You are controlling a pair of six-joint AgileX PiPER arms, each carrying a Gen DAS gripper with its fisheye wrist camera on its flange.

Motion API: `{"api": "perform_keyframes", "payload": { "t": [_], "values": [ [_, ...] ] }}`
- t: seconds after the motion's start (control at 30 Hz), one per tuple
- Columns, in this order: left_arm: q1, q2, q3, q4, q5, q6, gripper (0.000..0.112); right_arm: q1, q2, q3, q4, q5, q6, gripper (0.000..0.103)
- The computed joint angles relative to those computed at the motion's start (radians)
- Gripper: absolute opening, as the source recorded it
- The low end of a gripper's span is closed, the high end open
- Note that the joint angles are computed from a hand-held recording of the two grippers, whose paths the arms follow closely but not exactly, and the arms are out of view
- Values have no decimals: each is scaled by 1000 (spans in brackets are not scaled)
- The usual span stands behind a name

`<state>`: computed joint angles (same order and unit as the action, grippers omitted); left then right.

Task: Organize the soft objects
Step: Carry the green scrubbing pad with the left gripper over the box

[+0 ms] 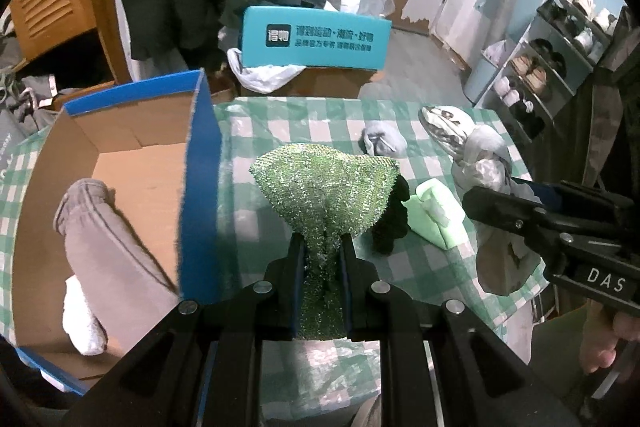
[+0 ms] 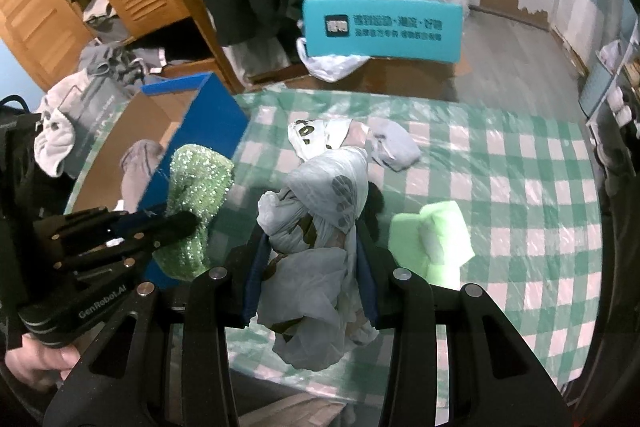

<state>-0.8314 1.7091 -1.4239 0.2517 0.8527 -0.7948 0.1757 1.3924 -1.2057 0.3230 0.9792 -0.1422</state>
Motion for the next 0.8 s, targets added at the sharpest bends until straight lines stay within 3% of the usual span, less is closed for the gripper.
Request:
{"api": "perform_keyframes", "payload": {
  "t": [0.8],
  "values": [
    [160,-263,227,16,-29,13,16,309,170,-279,-100,9,199,39]
  ]
}}
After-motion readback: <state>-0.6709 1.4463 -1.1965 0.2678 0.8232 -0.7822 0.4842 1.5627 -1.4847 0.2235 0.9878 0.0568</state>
